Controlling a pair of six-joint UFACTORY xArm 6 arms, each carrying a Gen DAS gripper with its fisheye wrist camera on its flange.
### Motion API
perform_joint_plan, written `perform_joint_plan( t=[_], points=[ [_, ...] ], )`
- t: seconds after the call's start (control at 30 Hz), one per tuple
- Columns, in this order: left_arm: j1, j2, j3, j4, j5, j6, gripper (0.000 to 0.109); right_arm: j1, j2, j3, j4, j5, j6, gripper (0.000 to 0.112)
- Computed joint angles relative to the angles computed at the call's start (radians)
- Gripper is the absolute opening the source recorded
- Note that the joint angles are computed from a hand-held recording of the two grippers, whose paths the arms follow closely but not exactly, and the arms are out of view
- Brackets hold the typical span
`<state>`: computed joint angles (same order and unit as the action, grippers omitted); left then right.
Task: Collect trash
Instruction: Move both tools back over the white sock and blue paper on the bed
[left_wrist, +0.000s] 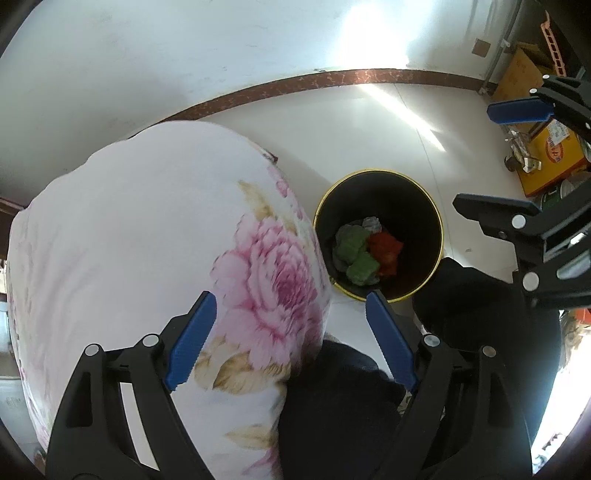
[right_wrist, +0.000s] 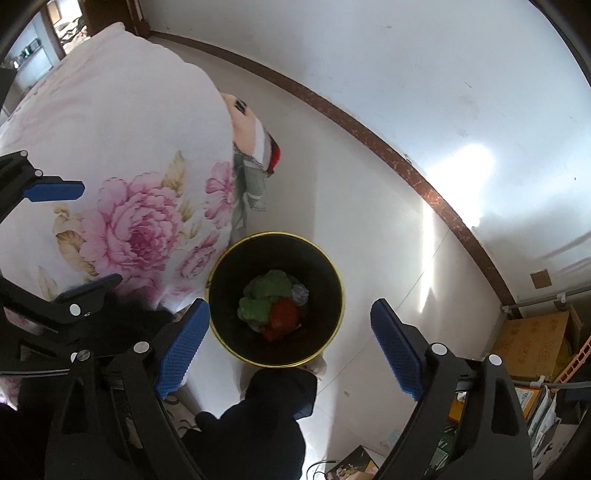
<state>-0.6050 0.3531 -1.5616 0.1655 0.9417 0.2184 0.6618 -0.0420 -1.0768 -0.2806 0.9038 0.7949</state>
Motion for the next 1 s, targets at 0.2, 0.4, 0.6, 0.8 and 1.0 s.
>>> perform_joint_plan(
  t=[0.2,0.4,0.6,0.8,1.0],
  points=[
    [0.031,-0.070,0.058,-0.004,0.009,-0.010,0.081,0.037,0.045,-0.066,-0.001,0.022,0.008,0.086],
    [0.058,-0.128,0.115,0.015,0.009,-0.016,0.082,0.073,0.115,-0.164,0.015,0.054,-0.030,0.087],
    [0.106,-0.200,0.189,0.025,-0.002,-0.030,0.084,0.118,0.205,-0.306,0.014,0.103,-0.080,0.089],
    [0.166,-0.290,0.274,0.037,-0.021,-0.041,0.084,0.150,0.298,-0.464,0.013,0.146,-0.121,0.089],
    [0.230,-0.346,0.324,0.039,-0.015,-0.053,0.084,0.180,0.431,-0.668,0.030,0.206,-0.177,0.089]
  ],
)
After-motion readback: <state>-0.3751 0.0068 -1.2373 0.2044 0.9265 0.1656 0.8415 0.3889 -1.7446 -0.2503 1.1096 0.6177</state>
